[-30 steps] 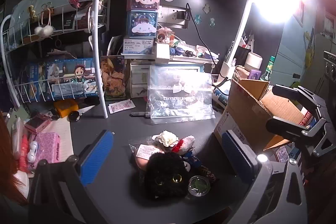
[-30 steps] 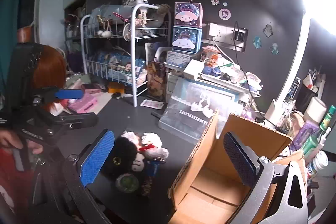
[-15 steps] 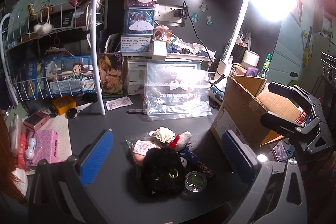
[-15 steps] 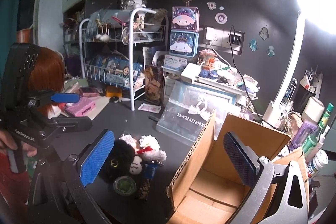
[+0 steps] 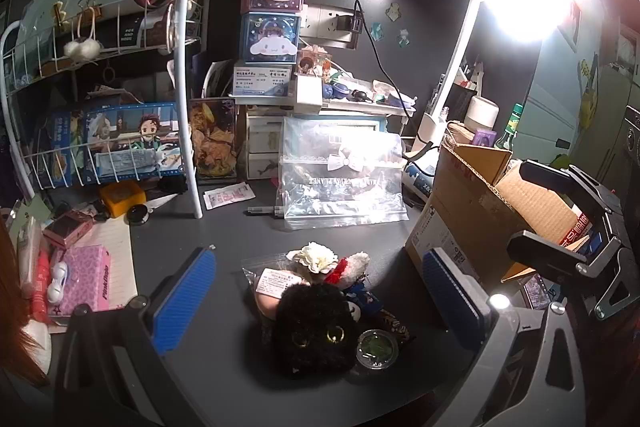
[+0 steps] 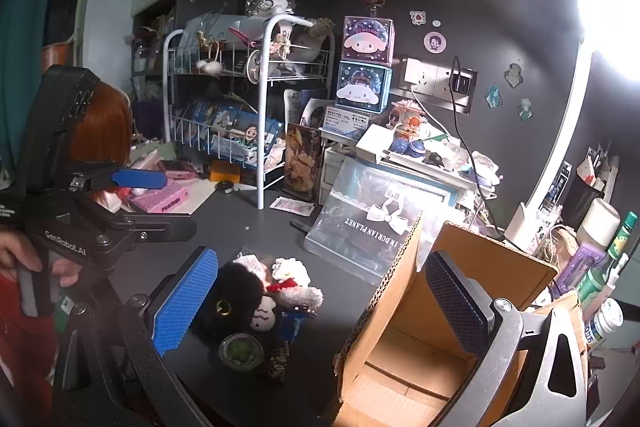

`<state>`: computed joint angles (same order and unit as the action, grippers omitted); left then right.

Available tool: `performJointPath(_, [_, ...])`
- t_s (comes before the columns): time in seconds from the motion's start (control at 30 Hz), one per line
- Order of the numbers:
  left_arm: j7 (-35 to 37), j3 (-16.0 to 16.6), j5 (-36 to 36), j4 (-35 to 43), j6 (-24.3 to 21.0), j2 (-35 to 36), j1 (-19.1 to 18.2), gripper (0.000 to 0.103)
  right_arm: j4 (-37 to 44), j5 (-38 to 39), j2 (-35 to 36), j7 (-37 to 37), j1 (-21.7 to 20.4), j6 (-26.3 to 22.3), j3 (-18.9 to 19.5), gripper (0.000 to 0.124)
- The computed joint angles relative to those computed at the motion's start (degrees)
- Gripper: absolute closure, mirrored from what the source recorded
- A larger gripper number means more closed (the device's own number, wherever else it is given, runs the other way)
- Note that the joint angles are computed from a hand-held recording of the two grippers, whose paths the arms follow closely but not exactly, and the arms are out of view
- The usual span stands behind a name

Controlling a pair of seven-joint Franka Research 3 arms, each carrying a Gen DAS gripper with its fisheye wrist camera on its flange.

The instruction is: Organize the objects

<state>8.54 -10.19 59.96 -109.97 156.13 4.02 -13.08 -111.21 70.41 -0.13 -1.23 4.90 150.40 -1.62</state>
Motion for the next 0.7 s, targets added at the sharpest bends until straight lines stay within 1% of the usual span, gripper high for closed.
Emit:
performJointPath(0.2, [0.37, 0.05, -0.17, 0.11, -0.18, 0.05, 0.03, 0.001, 0.56, -1.08, 0.48, 1.86, -0.28, -0.19, -0.02, 0.021])
performJointPath(0.33, [0.72, 0.10, -0.64, 0.19, -0.23, 0.17, 0.10, 0.001, 0.43, -1.26, 0.45, 1.71, -0.27, 0.42, 0.12, 0.021])
performJointPath(0.57, [0.92, 0.16, -0.69, 0.38, -0.70, 0.34, 0.01, 0.001, 0.32, -0.65, 0.32, 1.39, -0.29, 0.06, 0.16, 0.021])
performJointPath(0.63, [0.94, 0.19, -0.55, 0.27, -0.84, 0.21, 0.00, 0.001, -0.05, -0.18, 0.05, 0.78, -0.13, 0.70, 0.26, 0.021])
performJointPath(0.7, [0.66, 0.21, -0.23, -0.05, -0.68, -0.03, 0.06, 0.001, -0.69, 0.56, -0.41, 0.12, 0.31, 2.70, 0.51, 0.021])
